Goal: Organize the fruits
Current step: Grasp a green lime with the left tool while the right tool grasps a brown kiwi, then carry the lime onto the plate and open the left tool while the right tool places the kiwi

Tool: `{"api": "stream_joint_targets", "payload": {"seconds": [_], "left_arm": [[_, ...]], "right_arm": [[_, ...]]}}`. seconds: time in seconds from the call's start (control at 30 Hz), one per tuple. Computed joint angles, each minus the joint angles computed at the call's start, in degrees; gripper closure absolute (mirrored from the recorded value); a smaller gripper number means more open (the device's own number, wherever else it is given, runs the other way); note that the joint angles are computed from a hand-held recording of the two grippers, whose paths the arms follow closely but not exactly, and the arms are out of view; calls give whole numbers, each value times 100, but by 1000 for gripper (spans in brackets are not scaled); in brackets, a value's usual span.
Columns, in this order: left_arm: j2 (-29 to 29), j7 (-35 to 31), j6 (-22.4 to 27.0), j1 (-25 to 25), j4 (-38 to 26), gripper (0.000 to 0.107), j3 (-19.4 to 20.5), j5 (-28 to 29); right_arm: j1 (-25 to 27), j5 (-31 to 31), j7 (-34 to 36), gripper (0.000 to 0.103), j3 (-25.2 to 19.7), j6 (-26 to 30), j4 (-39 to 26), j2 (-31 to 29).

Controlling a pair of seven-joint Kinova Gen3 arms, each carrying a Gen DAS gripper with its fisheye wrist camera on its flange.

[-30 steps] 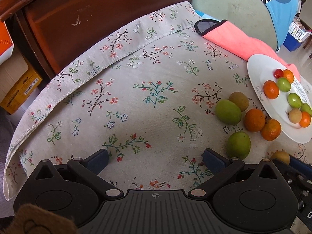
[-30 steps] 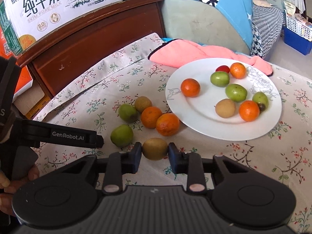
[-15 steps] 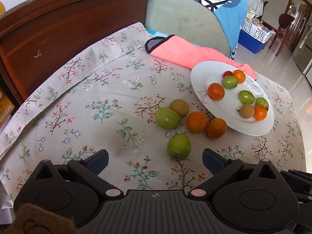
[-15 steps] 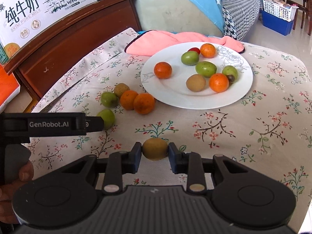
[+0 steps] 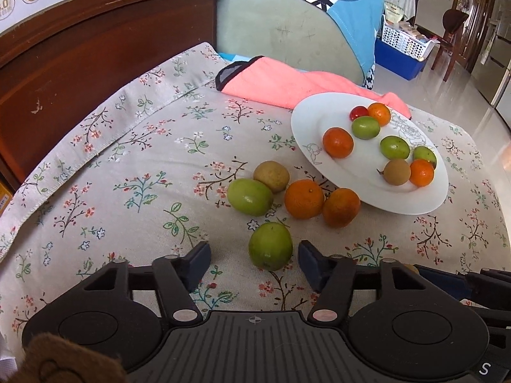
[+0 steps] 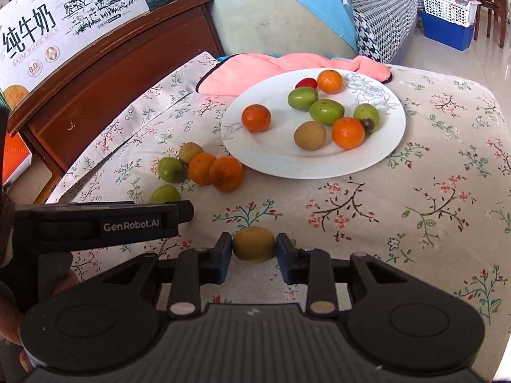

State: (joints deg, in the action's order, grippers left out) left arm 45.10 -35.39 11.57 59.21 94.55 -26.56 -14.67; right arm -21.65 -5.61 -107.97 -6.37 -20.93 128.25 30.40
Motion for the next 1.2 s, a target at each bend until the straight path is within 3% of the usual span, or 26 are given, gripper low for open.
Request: {"api": "stream_joint_targets", "payload": {"seconds": [0.17,0.37,0.5,0.7,0.83,0.93,1.03,1.1,1.2], "left_arm": [[-81,-61,-321,-44,181,81,12,128],[-91,-190,-355,136,216,82,-223,359],[-130,-221,-500,483,298,82,-663,444],[-252,-604,-792,748,322,82,-1111,571],[-340,-1054,-921,492,188,82,-892,700],[-272,-1375,-961,455,34,82,-913,790],[-251,-1701,-995,270,-122,82,-758,889],[-265,-1890,-963,36,-230,82,-506,991],[-334,-2170,-780,-596,-434,82,242,1092]], "right_arm": [[-38,8,78,73,33,-17,-6,11],[290,263,-89,74,-214,65,-32,-41],[469,458,-187,74,-310,71,-28,-183],[1193,1152,-525,74,-685,96,-114,-473],[1920,1951,-974,74,-1094,42,-241,-520],[1870,2064,-976,74,-883,-28,-343,-527],[2110,2327,-1219,74,-993,-56,-473,-439],[2246,2505,-1390,74,-1068,-20,-574,-369],[2371,2679,-1590,74,-1146,152,-773,-249]]}}
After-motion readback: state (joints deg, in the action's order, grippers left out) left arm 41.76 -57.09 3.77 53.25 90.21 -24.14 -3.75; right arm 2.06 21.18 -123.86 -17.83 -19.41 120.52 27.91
